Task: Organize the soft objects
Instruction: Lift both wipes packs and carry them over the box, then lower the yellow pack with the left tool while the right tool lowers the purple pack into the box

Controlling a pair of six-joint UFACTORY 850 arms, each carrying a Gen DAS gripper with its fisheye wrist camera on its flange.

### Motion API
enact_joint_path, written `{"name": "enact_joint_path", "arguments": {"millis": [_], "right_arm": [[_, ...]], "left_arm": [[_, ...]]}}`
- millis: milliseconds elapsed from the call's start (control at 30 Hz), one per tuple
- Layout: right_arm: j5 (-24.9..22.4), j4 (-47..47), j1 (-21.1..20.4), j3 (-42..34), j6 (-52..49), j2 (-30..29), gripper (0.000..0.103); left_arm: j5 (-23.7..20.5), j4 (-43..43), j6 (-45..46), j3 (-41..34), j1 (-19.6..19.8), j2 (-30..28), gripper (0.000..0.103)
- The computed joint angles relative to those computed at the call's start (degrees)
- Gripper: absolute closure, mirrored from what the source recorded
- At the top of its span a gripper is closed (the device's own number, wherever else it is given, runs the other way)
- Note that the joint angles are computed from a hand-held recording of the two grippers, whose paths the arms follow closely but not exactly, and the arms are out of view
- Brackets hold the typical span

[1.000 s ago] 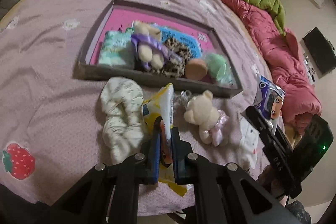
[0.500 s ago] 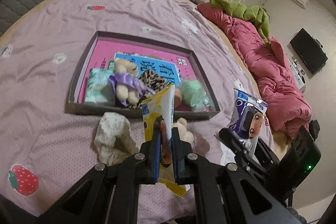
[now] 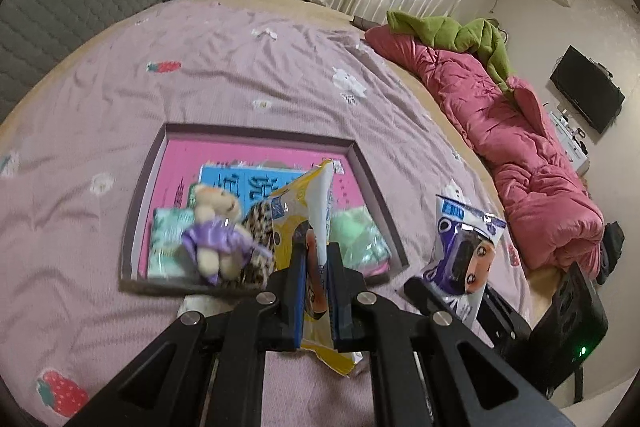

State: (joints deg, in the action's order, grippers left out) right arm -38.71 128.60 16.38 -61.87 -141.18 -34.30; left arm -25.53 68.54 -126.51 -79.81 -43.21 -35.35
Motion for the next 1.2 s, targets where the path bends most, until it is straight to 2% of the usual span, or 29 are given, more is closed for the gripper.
{"name": "enact_joint_path", "arguments": {"millis": [267,500,767,867,967,1200], "right_arm": [[0.3,-2.7,-0.4,-2.8,2.3,-1.7,0.065],[3.8,-3.9,0.3,-7.0,1.6,-4.0,0.065],[6.9,-11.2,0.7,-12.0,8.2,-7.5,0.065],[7.0,-16.3,0.6,-14.3,13.5,-9.1,0.065],[7.6,-23.4,0.7,-17.2,20.7,-11.0,0.065],[6.9,-34.9,0.7,-22.4,33.3,-14.9,0.065]], "left_arm": [[-0.7,-1.9,2.6,-3.2,1.6,-2.3,0.094],[-0.3,-3.8,5.4,-5.1,3.0,-4.4,0.094],[1.1,-7.1,9.6,-7.6,4.5,-7.3,0.094],[1.7,-8.8,11.6,-8.7,5.0,-8.4,0.094],[1.6,-14.0,17.3,-10.6,5.5,-10.0,0.094],[1.2,-17.5,20.5,-12.2,6.3,-12.0,0.093]]}}
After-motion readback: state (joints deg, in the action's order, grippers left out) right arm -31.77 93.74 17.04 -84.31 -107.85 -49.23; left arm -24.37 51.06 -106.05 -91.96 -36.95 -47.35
